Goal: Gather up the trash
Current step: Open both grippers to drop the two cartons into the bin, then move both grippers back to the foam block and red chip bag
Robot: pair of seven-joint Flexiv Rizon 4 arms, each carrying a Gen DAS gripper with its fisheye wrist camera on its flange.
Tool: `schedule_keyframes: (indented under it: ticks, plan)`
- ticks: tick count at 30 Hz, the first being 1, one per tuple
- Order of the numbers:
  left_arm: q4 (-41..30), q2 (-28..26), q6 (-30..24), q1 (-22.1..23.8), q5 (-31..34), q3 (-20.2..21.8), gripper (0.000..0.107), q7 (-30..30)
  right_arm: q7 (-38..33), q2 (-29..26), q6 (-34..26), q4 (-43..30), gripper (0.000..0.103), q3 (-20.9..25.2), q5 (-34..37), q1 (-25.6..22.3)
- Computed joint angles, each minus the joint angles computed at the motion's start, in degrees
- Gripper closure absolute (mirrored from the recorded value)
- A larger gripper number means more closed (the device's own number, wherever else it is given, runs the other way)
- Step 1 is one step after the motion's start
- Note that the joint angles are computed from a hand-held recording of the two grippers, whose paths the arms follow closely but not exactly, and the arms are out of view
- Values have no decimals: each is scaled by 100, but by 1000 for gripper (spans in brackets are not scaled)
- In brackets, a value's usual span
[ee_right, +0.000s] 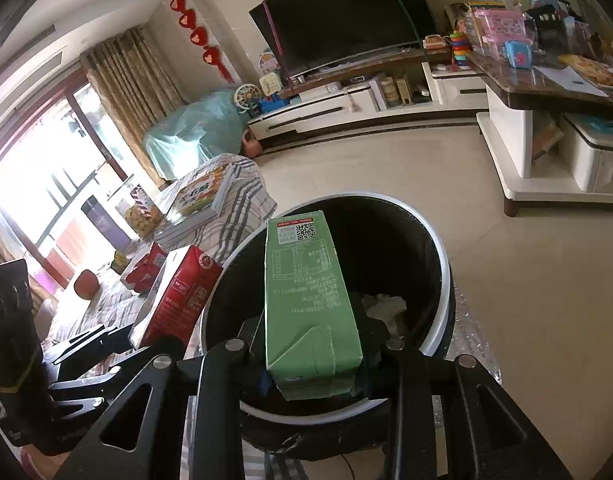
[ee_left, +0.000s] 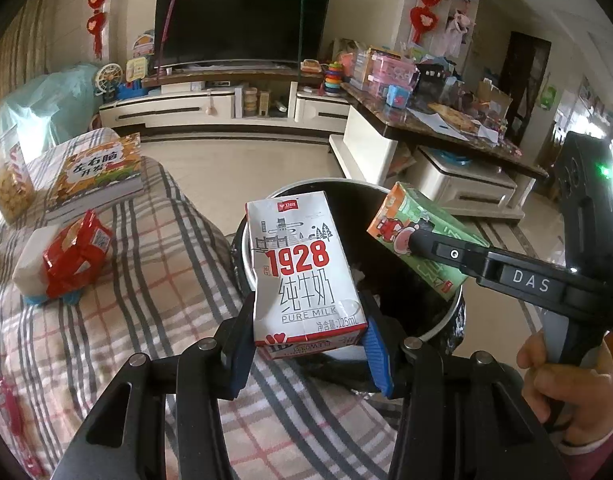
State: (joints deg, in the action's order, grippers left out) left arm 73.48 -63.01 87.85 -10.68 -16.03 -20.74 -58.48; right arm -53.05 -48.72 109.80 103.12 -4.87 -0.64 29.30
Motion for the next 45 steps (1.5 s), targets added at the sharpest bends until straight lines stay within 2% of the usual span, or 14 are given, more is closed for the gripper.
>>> schedule_keyframes:
  ticks: [11, 25, 28, 30, 32, 38, 45]
  plan:
    - [-605, -227, -407, -284, -40, 262, 60, 49, 79, -72, -110, -142, 71, 121, -111, -213]
    - [-961, -377, -683, -449, -122, 454, 60, -71, 160, -168, -228, -292, 71, 176, -265, -366]
    - [-930, -359, -641, -446, -153, 428, 57, -105, 247, -193, -212, -327, 67, 169, -211, -371]
    - [-863, -333, -566, -412, -159, 377, 53, -108, 309, -198, -198, -332, 56, 167, -175, -383]
    - [-763, -301, -456, -387, -156, 361, 47, -134, 341, -184, -107, -283, 36, 49, -83, -277]
    - [-62, -87, 123, -46, -104, 27, 40, -168, 302, -118, 57, -207, 26, -36, 32, -111]
    - [939, 236, 942, 459, 137, -184, 33, -579, 215, -70, 112, -236, 20, -92, 127, 142]
